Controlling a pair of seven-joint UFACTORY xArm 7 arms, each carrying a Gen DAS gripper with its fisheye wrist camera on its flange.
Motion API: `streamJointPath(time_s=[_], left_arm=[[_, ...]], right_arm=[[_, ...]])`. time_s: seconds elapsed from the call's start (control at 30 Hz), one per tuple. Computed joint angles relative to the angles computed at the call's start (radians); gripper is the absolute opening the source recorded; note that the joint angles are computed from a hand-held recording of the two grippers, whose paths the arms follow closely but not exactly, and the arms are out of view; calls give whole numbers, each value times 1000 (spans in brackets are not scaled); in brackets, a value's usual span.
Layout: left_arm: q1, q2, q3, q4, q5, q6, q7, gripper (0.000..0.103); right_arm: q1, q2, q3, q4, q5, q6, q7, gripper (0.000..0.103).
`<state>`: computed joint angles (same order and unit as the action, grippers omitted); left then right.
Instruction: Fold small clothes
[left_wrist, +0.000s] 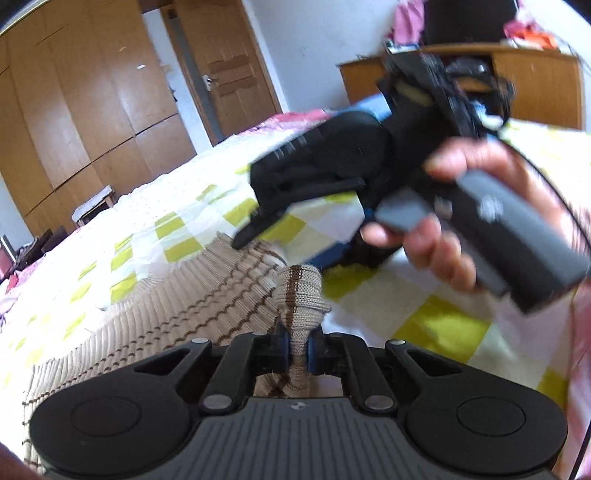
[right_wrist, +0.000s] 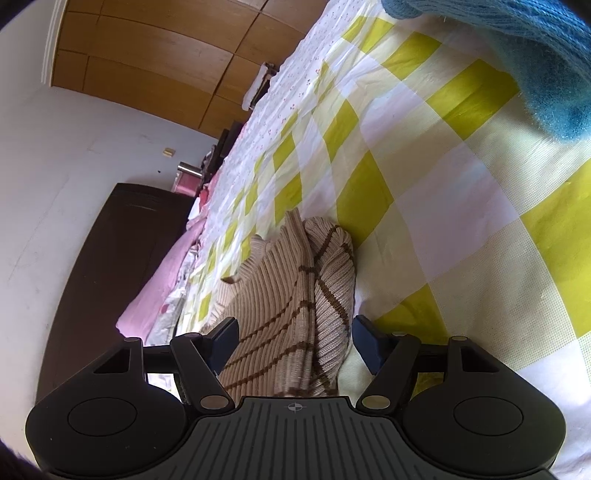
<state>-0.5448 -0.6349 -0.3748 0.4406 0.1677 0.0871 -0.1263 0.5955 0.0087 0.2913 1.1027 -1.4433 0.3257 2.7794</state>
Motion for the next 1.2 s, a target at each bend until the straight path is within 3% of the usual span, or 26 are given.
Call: streamJointPath(time_s=[0.2, 0.27, 0.33, 0.4, 0.57, 0.63, 0.67, 0.7, 0.8, 0.97, 1.2], left_arm=[[-159, -15, 196, -4, -111, -6, 66, 15], [-213, -20, 269, -9, -153, -12, 110, 15], [-249, -24, 318, -17, -183, -26, 158, 15], [-280, -37, 351, -34, -207, -36, 199, 15], [-336, -76, 396, -77, -260, -52, 262, 14], [-349, -80, 404, -86, -276, -65, 271, 14], [-356, -72, 407, -81, -285, -72, 270, 14], [-368, -75, 421, -83, -292, -80, 276, 14], [-399, -81, 451, -89, -310, -111, 277, 14], [-449, -116, 517, -110, -323, -155, 268, 14], [-418, -265, 593, -168, -340, -133, 230, 14]], right_arm=[[22, 20, 5, 25, 119, 44, -134, 70], [30, 23, 4, 30, 124, 43, -124, 72], [36, 39, -2, 47, 62, 25, -34, 75], [43, 58, -9, 65, 32, 29, 24, 76], [67, 107, -30, 125, 95, 70, -13, 77], [81, 123, -31, 149, 186, 125, -99, 58], [87, 130, -30, 161, 261, 154, -175, 33], [79, 137, -11, 174, 333, 194, -246, 22], [127, 126, -40, 185, 384, 251, -298, 18], [173, 151, -41, 283, 371, 379, -352, 16], [275, 333, -79, 618, 402, 533, -617, 16]])
